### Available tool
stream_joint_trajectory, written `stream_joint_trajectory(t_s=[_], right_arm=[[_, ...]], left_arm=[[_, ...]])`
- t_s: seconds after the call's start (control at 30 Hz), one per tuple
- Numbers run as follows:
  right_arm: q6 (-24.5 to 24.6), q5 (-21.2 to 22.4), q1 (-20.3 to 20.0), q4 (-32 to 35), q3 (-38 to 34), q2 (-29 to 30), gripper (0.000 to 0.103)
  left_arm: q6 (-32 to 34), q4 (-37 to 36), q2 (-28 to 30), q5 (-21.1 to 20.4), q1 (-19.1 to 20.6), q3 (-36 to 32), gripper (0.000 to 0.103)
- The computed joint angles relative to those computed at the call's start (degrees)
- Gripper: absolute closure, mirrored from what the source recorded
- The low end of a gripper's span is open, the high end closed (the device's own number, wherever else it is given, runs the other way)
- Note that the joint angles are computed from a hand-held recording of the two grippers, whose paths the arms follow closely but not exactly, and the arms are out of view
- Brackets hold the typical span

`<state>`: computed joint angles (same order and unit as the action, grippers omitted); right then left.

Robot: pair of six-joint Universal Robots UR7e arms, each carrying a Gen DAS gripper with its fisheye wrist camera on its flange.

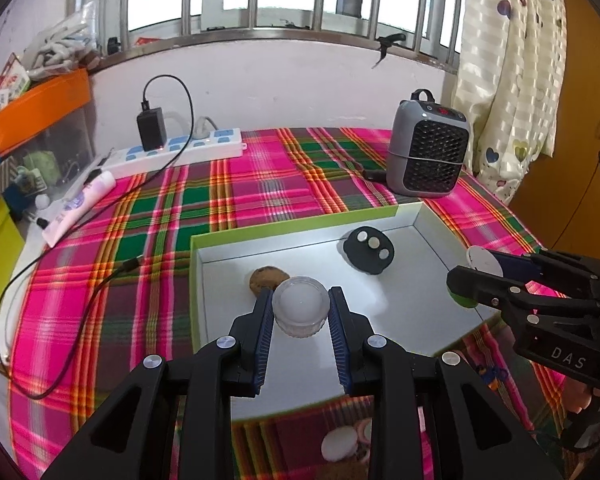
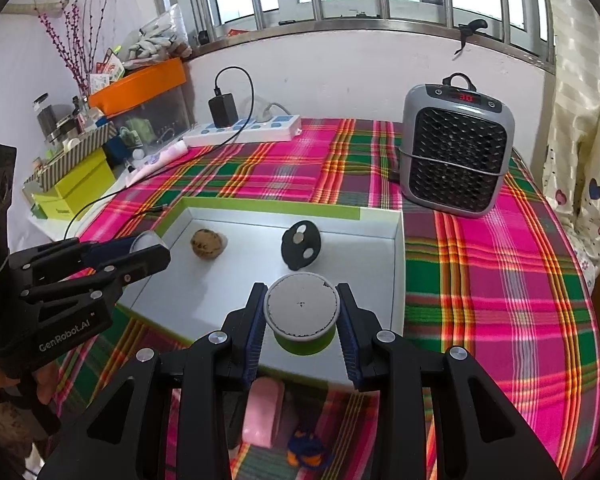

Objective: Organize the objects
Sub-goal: 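Carry the white jar lid and white-green round object into the white box tray with both grippers, then open both grippers to release the jar lid and round object in the tray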

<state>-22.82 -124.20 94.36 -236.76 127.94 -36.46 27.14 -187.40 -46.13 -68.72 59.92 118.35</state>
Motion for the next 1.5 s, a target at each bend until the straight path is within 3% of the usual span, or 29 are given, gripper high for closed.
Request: stream_joint_trajectory(t_s=[0.53,1.5], right_arm=[[-0.5,1.1,-3.6,6.8,-4.0,-1.8,0.068],[-0.9,2.2,-6.7,12.1,-8.9,-1.8,0.068]], left_arm=[[-0.1,4.8,5.9,1.4,0.3,-7.5,0.078],[1.0,7.4,10.6,2.4,0.2,-12.4,0.078]])
